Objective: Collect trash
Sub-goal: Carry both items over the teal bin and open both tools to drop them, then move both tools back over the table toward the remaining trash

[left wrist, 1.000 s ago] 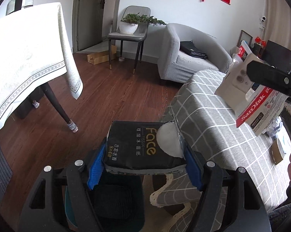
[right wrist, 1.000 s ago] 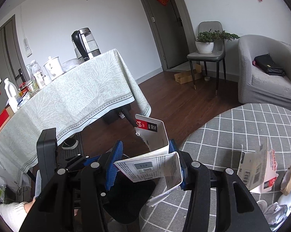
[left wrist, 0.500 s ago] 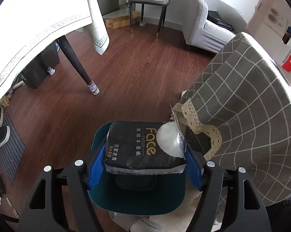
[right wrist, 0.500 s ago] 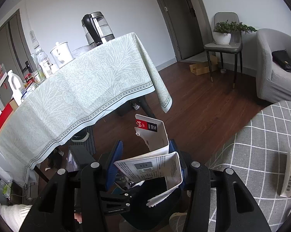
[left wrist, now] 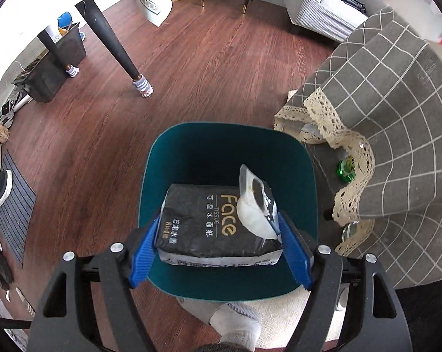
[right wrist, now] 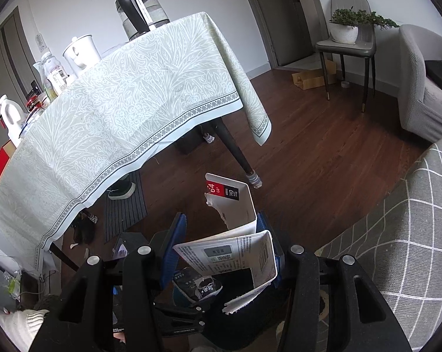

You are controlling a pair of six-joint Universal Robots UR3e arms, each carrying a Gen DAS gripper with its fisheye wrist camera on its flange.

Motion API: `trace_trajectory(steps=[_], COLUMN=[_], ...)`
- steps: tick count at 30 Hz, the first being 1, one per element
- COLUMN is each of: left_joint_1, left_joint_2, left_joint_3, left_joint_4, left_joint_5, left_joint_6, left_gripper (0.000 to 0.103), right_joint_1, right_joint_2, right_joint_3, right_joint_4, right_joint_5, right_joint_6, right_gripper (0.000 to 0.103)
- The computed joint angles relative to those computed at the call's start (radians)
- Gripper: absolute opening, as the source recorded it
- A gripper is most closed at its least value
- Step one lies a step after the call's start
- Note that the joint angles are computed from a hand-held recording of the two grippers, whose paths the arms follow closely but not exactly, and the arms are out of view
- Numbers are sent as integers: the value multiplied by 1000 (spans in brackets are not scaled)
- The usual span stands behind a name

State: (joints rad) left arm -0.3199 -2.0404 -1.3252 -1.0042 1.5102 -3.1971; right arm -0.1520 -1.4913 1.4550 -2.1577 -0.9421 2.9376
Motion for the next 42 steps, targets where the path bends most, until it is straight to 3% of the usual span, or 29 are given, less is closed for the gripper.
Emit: trace_trajectory(steps=[4,15,26,33,37,39,42], left_joint_1=[17,49,111,123,119,118,100], left_joint_2=[33,171,342,416,420,433,435], left_joint_3=[-57,-176,-223,-224,-178,-157,-141], left_joint_4=[51,189,273,323,325,318,335], left_joint_5=[-9,19,-62,-80,-80,-87,-88], left_joint_6=[10,11,-19,-90,-116,-127,-130], left_gripper=[91,85,65,56,45,45,44], right_joint_1=[27,96,177,240,268,288,300], right_joint_2=[45,168,288,363,407,420,425], right_joint_3=[-16,-33,-12,-9,-28,-36,-21], right_joint_4=[-9,-52,-82,-84,-63,-57,-64], right_joint_5=[-25,-99,-190,-252,-299,-336,-364], right_joint_6=[21,66,83,61,58,52,33], right_gripper=[50,50,50,50,51,52,63])
